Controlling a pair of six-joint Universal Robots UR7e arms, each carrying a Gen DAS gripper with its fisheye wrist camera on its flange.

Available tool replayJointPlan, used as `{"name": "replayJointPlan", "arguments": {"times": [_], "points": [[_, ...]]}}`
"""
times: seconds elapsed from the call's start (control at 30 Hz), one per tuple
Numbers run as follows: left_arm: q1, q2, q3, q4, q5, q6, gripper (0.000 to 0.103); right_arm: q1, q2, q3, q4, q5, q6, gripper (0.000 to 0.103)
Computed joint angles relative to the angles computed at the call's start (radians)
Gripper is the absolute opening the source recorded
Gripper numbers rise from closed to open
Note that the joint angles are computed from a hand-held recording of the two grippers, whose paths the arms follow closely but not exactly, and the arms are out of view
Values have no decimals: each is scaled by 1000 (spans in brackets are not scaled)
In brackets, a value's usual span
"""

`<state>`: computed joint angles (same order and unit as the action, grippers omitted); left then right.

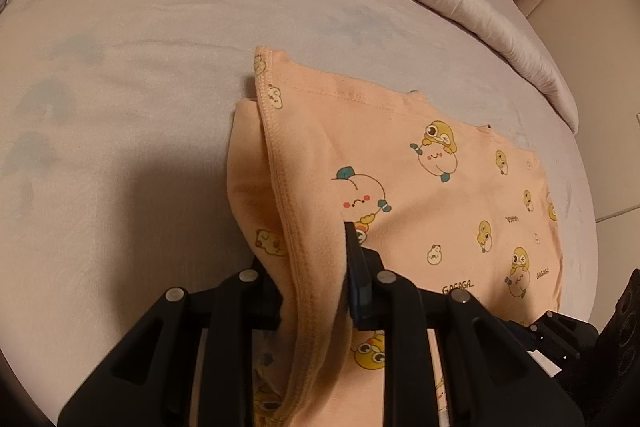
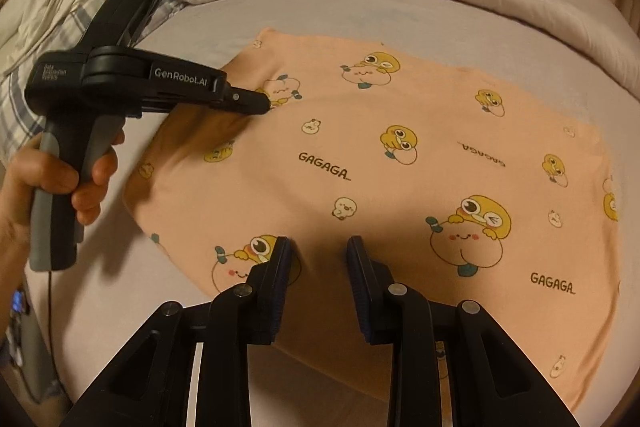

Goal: Fold small clothes
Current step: 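Lift the held edge with the left tool and fold it across the shirt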

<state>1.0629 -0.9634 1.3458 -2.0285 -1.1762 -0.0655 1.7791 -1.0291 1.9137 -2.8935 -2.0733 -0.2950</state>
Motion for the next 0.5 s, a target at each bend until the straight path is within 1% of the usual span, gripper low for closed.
{"name": "replayJointPlan", "arguments": {"times": [0.07, 0.17, 0.37, 0.5], "points": [[0, -5, 0, 0, -12, -3, 19, -7, -24, 13, -2, 41, 27, 31], [1, -16, 3, -8, -29, -26, 18, -27, -47, 23, -25, 101, 57, 31], [-22, -42, 30, -43, -56, -34, 14, -67, -83, 46, -55, 183, 129, 31], [-40, -56, 44, -64, -96, -49, 14, -90, -108, 81, -97, 241, 172, 31]]}}
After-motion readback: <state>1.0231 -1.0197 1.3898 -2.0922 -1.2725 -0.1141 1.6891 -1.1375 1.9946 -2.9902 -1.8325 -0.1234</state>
